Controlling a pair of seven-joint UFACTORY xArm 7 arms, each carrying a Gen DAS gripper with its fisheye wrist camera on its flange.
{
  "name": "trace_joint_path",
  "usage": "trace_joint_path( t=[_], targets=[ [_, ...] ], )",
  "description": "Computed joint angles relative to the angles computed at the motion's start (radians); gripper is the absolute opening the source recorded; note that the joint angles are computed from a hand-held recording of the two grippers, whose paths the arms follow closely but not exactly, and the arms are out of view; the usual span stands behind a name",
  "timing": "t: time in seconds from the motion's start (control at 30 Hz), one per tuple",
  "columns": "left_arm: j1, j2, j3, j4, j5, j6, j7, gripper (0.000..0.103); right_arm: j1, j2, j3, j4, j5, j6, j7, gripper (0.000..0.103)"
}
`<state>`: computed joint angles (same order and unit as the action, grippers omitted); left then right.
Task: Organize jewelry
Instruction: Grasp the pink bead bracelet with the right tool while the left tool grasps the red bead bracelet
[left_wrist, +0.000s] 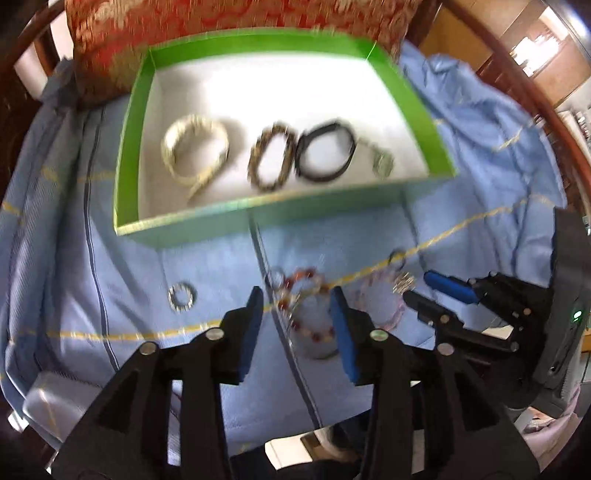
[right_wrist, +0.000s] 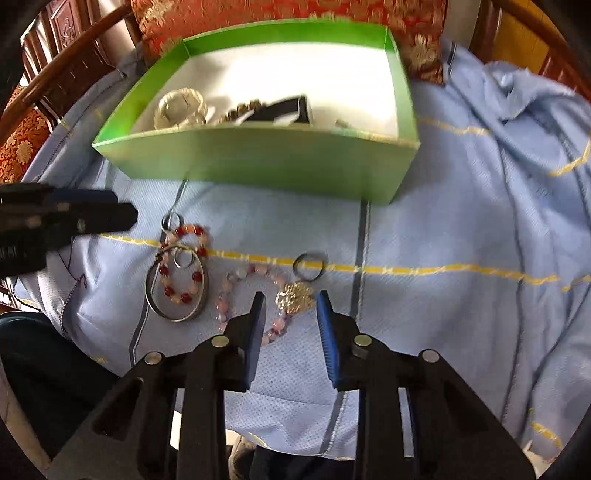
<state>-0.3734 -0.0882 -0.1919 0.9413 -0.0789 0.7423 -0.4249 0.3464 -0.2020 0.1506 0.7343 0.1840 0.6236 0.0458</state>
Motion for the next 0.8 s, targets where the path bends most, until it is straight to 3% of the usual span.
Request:
trace_joint_path(
  t=[0.07, 0.17, 0.3, 0.43, 0.57, 0.8],
  targets=[
    [0.001, 0.016, -0.003, 0.007, 0.020, 0.007, -0.015, 0.046, -0.002, 0.019, 0.008, 0.005, -0.015, -0.009, 0.021, 0.030],
    [0.005, 0.036, 0.001, 0.016, 0.035, 0.017, -0.035, 0.046, -0.031, 0.054, 0.040, 0.021, -0.161, -0.024, 0.165, 0.027],
    [0.013, 0.050, 0.009, 0.017, 0.041, 0.038, -0.044, 0.046, -0.062, 0.055, 0.025, 0.029, -0.240, -0.046, 0.295, 0.026],
    [0.017, 0.058, 0.011, 0.009, 0.046, 0.038, -0.047, 0.045, -0.028, 0.018, -0.004, 0.017, -0.123, -0.017, 0.171, 0.026],
    [0.011, 0.065, 0.005, 0.008, 0.067, 0.041, -0.062, 0.035, 0.006, 0.010, 0.009, 0.014, -0.069, 0.025, 0.108, 0.026],
    [-0.005, 0.109, -0.001, 0.015, 0.126, 0.038, -0.137, 0.032, 0.010, 0.040, 0.037, 0.017, -0.129, 0.018, 0.158, 0.026]
  ],
)
